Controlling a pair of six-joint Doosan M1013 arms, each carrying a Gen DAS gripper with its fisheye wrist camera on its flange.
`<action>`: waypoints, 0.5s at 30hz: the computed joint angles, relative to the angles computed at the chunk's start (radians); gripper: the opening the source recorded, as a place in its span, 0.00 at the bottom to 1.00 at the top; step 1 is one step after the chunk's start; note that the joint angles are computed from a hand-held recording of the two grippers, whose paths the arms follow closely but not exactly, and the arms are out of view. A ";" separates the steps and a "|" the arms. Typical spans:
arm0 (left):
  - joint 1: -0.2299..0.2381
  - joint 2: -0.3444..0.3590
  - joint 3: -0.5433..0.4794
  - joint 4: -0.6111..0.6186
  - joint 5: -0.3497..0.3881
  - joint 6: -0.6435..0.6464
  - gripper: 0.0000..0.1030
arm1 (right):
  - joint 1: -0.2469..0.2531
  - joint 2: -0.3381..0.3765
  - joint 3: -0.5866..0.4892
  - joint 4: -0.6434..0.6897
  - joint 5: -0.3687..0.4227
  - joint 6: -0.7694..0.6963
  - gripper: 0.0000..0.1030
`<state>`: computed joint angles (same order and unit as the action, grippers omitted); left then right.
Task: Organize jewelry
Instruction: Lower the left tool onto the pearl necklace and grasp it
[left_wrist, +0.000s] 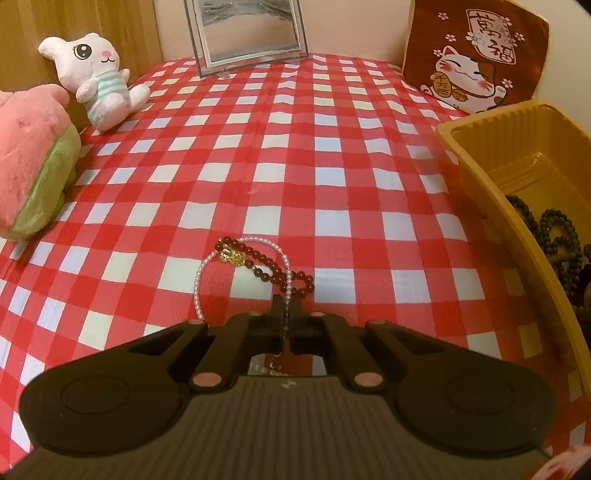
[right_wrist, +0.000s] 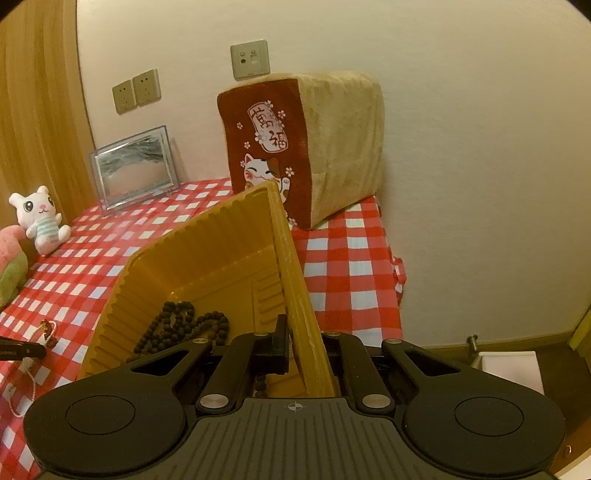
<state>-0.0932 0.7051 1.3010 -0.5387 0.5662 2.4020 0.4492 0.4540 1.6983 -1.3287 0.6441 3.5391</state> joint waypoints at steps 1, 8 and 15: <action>0.001 0.000 -0.001 -0.004 -0.001 -0.006 0.01 | -0.001 0.000 0.000 0.001 -0.001 -0.003 0.07; 0.031 -0.035 0.013 -0.182 -0.022 0.068 0.01 | -0.002 -0.001 0.001 0.001 -0.005 -0.001 0.07; 0.062 -0.074 0.018 -0.300 -0.075 0.100 0.01 | -0.004 -0.001 0.005 -0.009 -0.010 0.010 0.07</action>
<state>-0.0309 0.6307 1.3191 -0.8392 0.4913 2.5016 0.4455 0.4533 1.7032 -1.3376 0.6337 3.5493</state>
